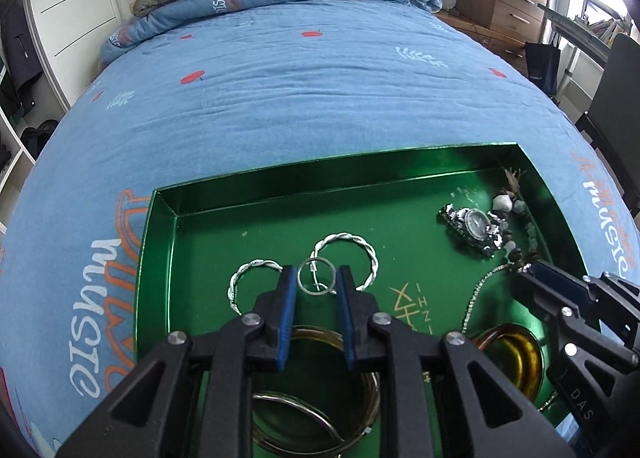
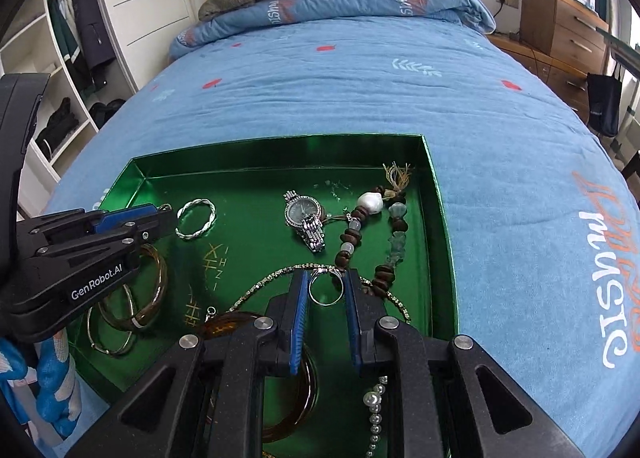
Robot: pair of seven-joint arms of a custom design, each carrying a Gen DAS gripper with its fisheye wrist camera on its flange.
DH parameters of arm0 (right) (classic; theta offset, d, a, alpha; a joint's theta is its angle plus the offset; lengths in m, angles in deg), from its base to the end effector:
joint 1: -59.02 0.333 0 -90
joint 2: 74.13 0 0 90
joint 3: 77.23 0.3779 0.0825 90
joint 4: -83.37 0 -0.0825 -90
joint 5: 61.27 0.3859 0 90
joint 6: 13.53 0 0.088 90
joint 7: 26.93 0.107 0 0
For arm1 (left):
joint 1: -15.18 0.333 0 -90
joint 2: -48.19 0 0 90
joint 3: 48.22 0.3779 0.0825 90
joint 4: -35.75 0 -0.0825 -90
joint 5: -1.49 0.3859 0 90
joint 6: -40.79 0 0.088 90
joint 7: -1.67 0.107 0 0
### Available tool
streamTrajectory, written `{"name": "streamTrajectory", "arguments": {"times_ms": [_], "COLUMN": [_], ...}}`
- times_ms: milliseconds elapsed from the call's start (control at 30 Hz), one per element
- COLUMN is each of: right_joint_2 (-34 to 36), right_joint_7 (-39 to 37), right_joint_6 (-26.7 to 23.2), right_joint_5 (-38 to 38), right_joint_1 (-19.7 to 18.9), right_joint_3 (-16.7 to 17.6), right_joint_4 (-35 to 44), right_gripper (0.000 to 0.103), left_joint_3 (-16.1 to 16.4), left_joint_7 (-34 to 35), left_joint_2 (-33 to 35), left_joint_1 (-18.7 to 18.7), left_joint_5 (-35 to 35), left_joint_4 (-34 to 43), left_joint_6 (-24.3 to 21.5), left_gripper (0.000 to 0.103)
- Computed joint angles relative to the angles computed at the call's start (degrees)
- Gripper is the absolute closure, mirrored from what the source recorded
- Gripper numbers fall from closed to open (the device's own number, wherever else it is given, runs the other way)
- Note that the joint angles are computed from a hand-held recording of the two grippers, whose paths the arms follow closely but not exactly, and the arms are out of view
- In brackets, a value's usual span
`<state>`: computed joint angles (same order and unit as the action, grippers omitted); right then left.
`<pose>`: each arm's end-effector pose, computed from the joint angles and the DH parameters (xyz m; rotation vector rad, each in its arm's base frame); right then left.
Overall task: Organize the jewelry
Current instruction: 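Lower the rings into the tray and open both grippers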
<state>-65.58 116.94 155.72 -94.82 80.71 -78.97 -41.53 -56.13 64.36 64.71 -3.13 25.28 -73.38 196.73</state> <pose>0.5521 0.2403 0.4455 -1.7572 1.8433 -0.4857 0.6039 -0.3039 0.4657 -1.6024 2.1706 -0.5945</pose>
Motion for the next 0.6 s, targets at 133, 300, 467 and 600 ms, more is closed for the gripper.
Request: {"name": "streamTrajectory", "arguments": {"times_ms": [133,300,467,600], "right_joint_2": [0.12,0.10,-0.36,-1.13], "right_joint_7": [1.51,2.70,2.11,4.20], "right_joint_6": [-1.08,-1.79,-2.31,-2.21], "right_joint_5": [-2.77,-4.04,-2.63,-4.15], "right_joint_1": [0.73,0.46,-0.03,0.17], "right_joint_3": [-0.72,-0.29,0.38,0.33], "right_joint_4": [0.52,0.88,0.52,0.26], "right_gripper": [0.084,0.084,0.077,0.068], "left_joint_3": [0.18,-0.25,-0.26,0.93], "left_joint_7": [-0.64,0.08,0.82,-1.11], "left_joint_2": [0.51,0.13,-1.30,-3.24], "left_joint_1": [-0.04,0.60,1.08,0.21], "left_joint_5": [-0.10,-1.63,-2.42,1.04], "left_joint_4": [0.17,-0.48,-2.32,-4.00], "left_joint_6": [0.42,1.45,3.68,5.52], "left_gripper": [0.083,0.083,0.076,0.067]}}
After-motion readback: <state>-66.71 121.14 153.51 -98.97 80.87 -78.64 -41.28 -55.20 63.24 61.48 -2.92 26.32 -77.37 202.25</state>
